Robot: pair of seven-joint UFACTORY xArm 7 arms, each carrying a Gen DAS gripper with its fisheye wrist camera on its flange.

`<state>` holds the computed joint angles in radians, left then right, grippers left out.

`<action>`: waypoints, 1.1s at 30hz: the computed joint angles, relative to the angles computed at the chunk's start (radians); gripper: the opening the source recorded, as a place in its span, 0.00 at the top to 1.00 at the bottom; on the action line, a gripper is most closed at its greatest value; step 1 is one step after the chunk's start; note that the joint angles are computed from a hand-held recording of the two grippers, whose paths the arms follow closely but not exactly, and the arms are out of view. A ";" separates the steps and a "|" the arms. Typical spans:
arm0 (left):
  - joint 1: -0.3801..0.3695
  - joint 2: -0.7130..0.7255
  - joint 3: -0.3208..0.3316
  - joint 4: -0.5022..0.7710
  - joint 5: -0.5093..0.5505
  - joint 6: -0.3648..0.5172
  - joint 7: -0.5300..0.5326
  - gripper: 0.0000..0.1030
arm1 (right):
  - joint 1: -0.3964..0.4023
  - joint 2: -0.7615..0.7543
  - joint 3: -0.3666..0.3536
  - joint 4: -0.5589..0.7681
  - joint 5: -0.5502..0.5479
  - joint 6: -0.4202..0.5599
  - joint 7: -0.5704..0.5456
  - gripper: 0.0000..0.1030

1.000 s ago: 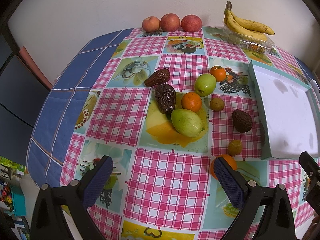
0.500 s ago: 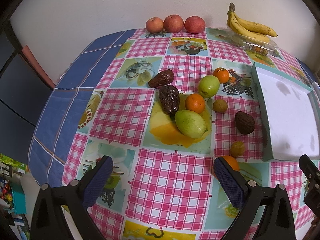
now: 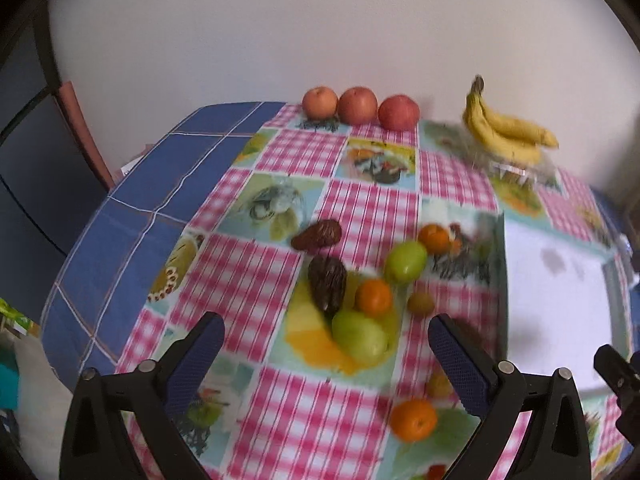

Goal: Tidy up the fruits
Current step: 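Reach the right tool to the dark avocado and close on it while the left tool grasps a green pear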

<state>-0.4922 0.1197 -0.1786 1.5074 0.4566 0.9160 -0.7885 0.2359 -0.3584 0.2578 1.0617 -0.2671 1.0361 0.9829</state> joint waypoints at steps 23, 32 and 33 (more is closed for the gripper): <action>0.009 0.086 0.068 0.079 -0.034 -0.125 -0.004 0.02 | -0.004 0.210 -0.062 0.116 -0.016 -0.146 0.000 0.02; 0.062 0.085 0.050 0.055 -0.170 -0.068 0.000 0.20 | 0.042 0.272 -0.071 0.147 0.018 -0.238 -0.085 0.26; 0.067 0.088 0.048 0.050 -0.191 -0.062 0.004 0.22 | 0.046 0.281 -0.073 0.152 0.022 -0.242 -0.096 0.33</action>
<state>-0.4248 0.2072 -0.1304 1.5576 0.2659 0.8540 -0.7848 0.2821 -0.0774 0.1853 1.2141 -0.2456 0.7942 0.8869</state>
